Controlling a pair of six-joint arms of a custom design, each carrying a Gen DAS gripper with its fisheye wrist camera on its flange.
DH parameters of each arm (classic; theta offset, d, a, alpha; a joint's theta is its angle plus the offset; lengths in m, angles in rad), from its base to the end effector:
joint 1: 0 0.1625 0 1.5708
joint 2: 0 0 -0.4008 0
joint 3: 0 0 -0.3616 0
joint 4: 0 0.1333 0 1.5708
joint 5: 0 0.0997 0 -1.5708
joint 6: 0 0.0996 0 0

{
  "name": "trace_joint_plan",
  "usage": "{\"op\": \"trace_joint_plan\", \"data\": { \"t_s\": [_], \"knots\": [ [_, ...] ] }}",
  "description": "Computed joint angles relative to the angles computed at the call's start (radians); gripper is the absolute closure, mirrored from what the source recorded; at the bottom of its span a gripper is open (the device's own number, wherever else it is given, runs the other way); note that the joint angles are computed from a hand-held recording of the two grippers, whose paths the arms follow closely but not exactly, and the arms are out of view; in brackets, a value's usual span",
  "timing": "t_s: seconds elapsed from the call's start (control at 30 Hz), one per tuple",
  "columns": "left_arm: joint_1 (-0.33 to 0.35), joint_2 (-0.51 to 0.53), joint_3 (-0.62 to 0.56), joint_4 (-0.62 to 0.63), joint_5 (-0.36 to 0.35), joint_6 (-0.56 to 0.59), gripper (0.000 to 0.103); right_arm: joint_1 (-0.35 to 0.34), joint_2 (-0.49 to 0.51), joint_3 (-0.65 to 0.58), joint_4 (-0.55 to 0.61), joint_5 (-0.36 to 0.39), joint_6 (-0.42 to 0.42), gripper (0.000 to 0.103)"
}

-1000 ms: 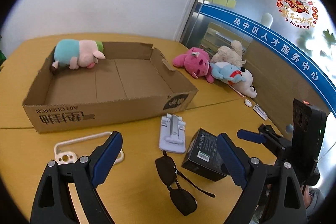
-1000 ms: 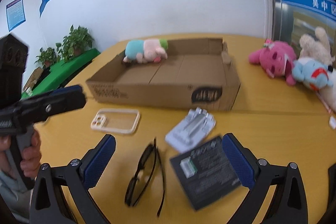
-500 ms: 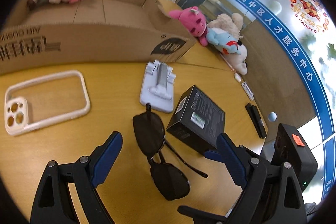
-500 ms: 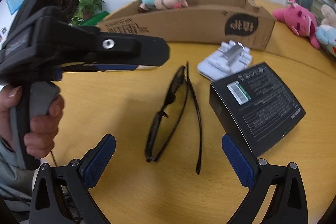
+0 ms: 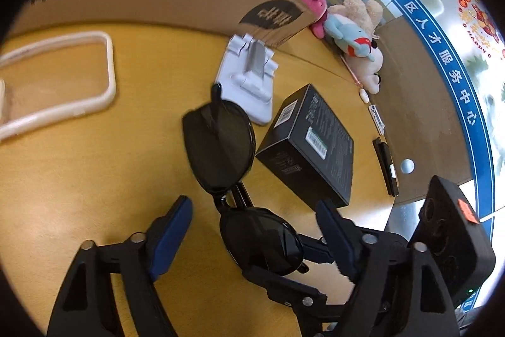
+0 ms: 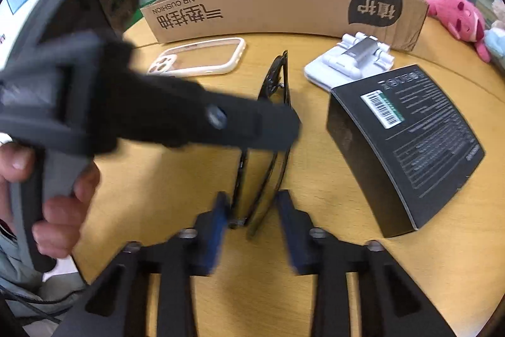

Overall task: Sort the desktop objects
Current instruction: 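Close both grippers on the black sunglasses, then lift the sunglasses with both grippers and carry them over the box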

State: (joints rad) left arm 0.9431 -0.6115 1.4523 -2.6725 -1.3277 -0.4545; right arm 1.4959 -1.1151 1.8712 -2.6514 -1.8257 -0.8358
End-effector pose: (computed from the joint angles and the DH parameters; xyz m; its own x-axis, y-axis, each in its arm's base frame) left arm -0.2783 -0.6513 0.0555 -0.9877 0.1237 -0.0957 0.1489 0.9308 -0.3339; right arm 0.0656 -0.5712 0.2147 -0.6957 -0.5988 0.3968 -0.6638 0.7470 -0.0365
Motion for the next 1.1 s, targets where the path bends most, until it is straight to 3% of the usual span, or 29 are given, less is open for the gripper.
{"op": "trace_joint_plan", "data": {
  "t_s": [0.1,0.27,0.57,0.73,0.9,1.1],
  "knots": [
    [0.008,-0.003,0.008,-0.004,-0.02,-0.023,0.053,-0.008,-0.007,-0.003,0.034,0.028,0.005,0.081],
    [0.014,-0.01,0.033,-0.055,-0.033,-0.049,0.053,-0.016,-0.022,0.006,0.034,0.06,0.001,0.082],
    [-0.026,-0.038,0.01,-0.069,0.04,0.003,0.053,0.001,-0.055,0.002,0.012,0.133,-0.029,0.082],
    [-0.052,-0.04,-0.082,-0.022,0.108,0.083,0.053,0.038,-0.057,-0.035,-0.008,0.183,-0.046,0.082],
    [-0.068,-0.023,-0.231,0.043,0.16,0.177,0.053,0.112,0.004,-0.119,-0.054,0.226,-0.027,0.082],
    [-0.09,0.037,-0.46,0.131,0.214,0.3,0.053,0.178,0.091,-0.294,-0.043,0.267,-0.007,0.082]
  ]
}}
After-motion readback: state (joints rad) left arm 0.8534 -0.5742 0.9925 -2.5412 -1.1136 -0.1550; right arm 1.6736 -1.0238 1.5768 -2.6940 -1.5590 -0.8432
